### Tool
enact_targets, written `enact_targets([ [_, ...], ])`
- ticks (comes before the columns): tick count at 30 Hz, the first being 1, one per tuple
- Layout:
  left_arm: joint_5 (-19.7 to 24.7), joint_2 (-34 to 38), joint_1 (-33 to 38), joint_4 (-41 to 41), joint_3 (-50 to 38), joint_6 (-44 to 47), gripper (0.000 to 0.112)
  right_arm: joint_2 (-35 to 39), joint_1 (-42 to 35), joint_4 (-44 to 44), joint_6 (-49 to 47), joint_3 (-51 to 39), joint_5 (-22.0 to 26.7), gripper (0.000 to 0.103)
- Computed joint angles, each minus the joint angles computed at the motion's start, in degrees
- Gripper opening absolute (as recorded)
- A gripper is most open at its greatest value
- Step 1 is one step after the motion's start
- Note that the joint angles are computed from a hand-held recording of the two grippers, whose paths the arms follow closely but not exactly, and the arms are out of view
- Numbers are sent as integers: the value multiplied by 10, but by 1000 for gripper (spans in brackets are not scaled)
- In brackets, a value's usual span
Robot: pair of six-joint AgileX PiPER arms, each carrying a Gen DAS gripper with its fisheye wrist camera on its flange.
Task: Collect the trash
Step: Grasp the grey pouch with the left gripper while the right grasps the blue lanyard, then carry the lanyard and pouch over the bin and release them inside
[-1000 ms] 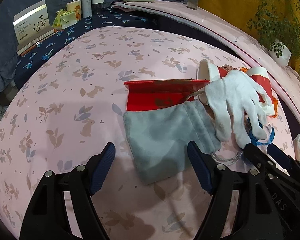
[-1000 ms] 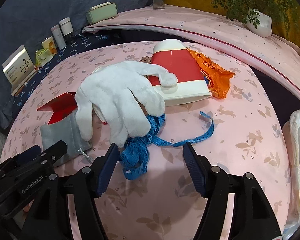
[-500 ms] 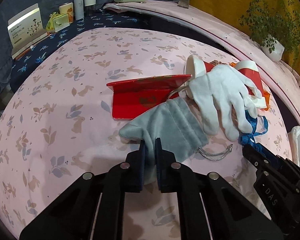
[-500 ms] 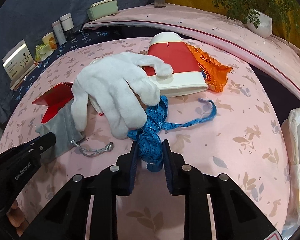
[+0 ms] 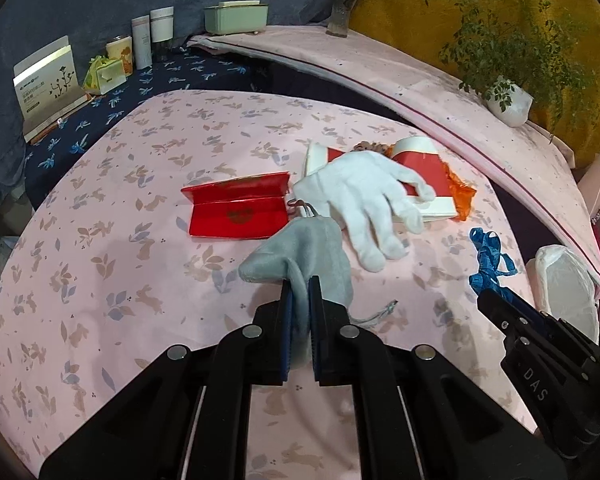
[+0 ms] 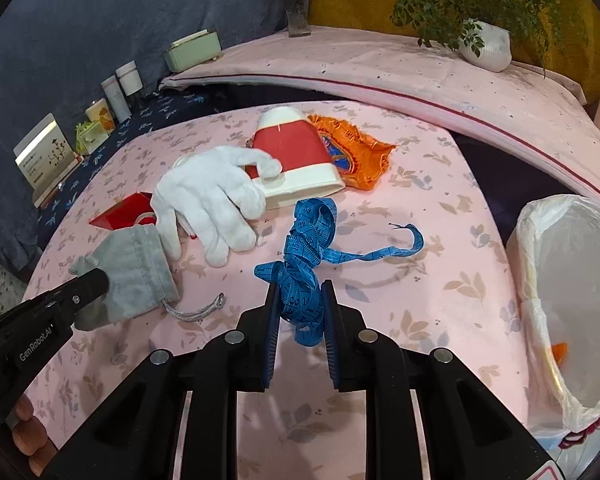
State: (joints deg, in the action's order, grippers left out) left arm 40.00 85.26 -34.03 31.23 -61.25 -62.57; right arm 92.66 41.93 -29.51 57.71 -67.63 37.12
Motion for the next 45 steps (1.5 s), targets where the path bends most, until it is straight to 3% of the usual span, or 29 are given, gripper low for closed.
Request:
enact_targets([
  [8, 65, 19, -94, 32, -81, -35, 7, -85, -23, -17, -6, 38, 25, 19],
  [19, 127, 97, -196, 40, -233, -18, 7, -189, -100, -4, -43, 113, 28, 19],
  [32, 160, 254, -247, -35, -469, 91, 7, -269, -270, 88, -171, 204, -2, 19],
  [40, 191, 348, -261, -79, -617, 154, 7, -273, -363, 155, -257, 233, -27, 19],
  [45, 222, 390, -261, -100, -685, 174, 17, -277, -400, 179, -279, 248, -41, 21],
])
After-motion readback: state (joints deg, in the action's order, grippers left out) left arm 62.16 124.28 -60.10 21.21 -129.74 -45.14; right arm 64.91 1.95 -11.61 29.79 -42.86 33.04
